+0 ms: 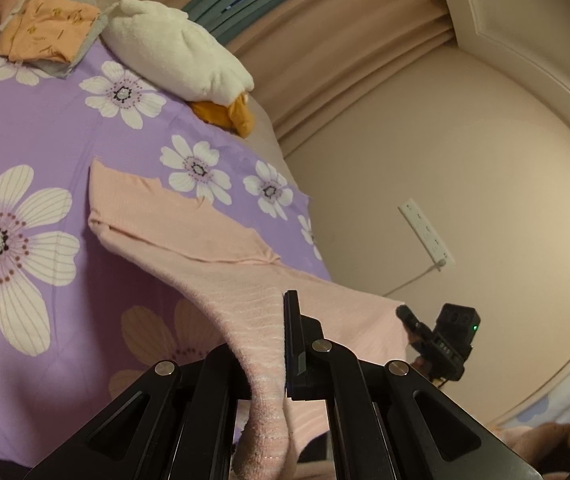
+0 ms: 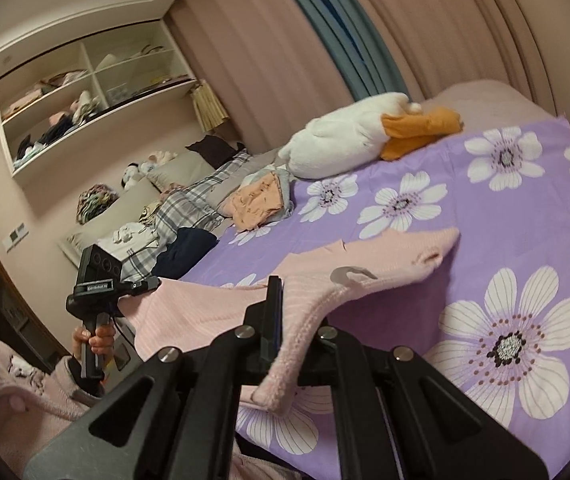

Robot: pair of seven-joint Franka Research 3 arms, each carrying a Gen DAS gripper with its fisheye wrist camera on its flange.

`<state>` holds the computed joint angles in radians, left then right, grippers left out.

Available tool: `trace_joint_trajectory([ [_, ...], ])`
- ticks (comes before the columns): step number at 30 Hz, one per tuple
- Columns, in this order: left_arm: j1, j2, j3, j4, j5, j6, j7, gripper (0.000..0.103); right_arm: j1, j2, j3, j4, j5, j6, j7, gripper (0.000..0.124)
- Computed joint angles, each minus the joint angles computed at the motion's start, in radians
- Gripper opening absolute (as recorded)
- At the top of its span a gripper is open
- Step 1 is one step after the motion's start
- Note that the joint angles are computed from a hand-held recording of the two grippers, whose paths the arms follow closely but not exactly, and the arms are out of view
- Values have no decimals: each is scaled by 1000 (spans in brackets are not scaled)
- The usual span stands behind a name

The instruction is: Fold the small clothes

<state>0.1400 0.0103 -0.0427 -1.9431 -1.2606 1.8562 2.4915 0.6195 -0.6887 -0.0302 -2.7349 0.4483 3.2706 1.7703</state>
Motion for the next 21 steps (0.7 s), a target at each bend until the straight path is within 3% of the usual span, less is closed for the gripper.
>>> trace_joint_trajectory([
  [9,-3,47,-18,33,21,45,-71,0,29,61,-59,27,17,1,1,6],
  [16,-2,115,-48,96,53,98,-136,0,-113,158,25,99,41,-113,51,7],
  [21,-3,175,-79,156,78,142,-186,0,-60,222,-39,137,92,-98,11,7],
])
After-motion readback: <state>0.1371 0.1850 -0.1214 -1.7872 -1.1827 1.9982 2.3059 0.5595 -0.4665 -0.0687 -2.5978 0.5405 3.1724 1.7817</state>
